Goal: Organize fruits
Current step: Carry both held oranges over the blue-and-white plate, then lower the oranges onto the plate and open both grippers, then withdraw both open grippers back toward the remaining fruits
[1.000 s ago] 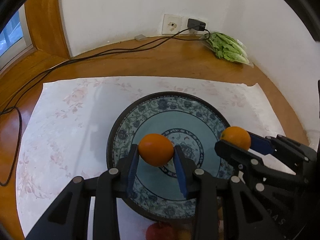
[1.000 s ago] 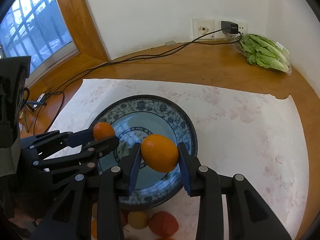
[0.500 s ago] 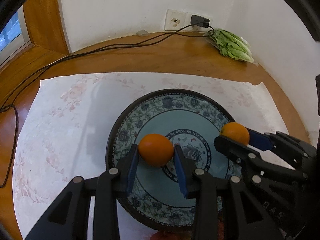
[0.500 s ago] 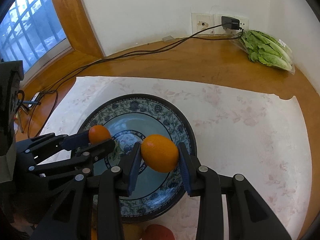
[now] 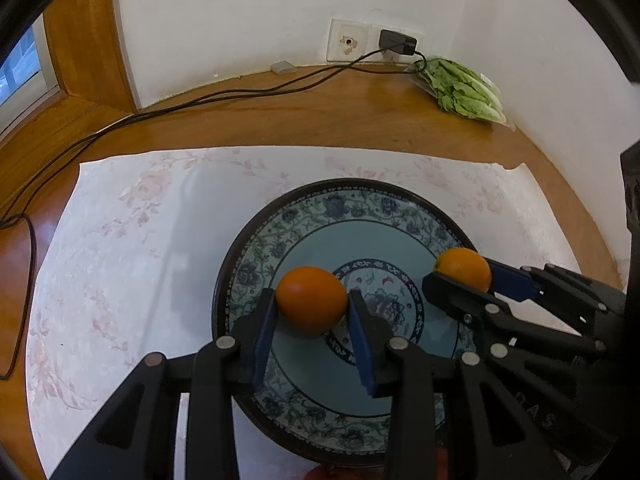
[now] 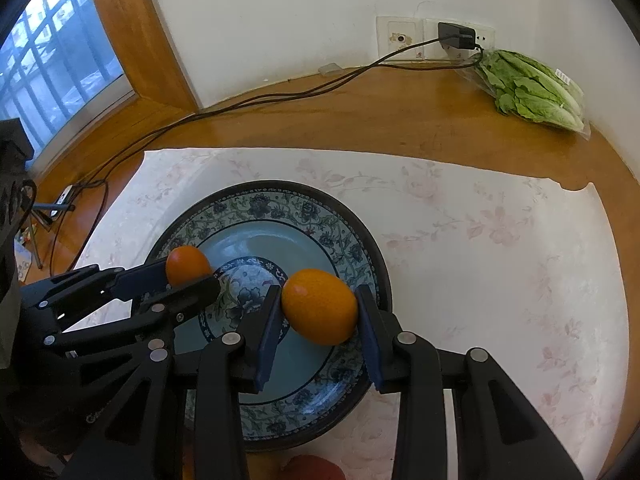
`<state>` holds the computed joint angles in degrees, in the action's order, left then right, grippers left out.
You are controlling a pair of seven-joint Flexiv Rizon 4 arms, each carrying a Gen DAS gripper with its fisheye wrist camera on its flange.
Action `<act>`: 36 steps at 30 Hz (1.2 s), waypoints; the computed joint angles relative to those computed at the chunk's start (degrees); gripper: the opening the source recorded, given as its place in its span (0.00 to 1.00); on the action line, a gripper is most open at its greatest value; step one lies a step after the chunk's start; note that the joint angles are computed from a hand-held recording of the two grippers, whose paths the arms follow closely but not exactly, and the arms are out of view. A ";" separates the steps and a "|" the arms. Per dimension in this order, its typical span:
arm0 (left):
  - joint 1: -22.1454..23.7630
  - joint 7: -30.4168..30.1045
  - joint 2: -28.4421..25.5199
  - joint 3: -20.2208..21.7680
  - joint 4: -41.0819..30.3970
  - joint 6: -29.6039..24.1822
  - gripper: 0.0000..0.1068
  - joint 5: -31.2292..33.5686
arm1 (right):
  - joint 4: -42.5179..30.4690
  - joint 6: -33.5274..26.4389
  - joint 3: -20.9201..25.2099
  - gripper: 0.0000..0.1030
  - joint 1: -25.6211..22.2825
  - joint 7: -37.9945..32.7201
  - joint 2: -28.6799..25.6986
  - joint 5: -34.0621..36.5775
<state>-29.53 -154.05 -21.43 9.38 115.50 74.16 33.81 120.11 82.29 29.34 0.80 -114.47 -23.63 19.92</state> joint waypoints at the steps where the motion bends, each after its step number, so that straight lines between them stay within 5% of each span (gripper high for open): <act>1: -0.31 -0.26 0.11 0.20 -0.07 -0.32 0.35 0.32 | -0.12 -0.27 0.20 0.36 -0.24 -0.11 -0.03 0.19; 17: 0.44 -5.65 5.86 -1.95 2.24 -2.38 0.62 5.99 | -0.45 -4.39 2.70 0.44 -3.27 -11.22 6.33 13.41; 36: 3.19 -11.13 13.66 -9.23 9.00 -2.96 0.67 9.20 | 5.24 -15.28 -6.82 0.45 1.42 -23.57 19.44 27.83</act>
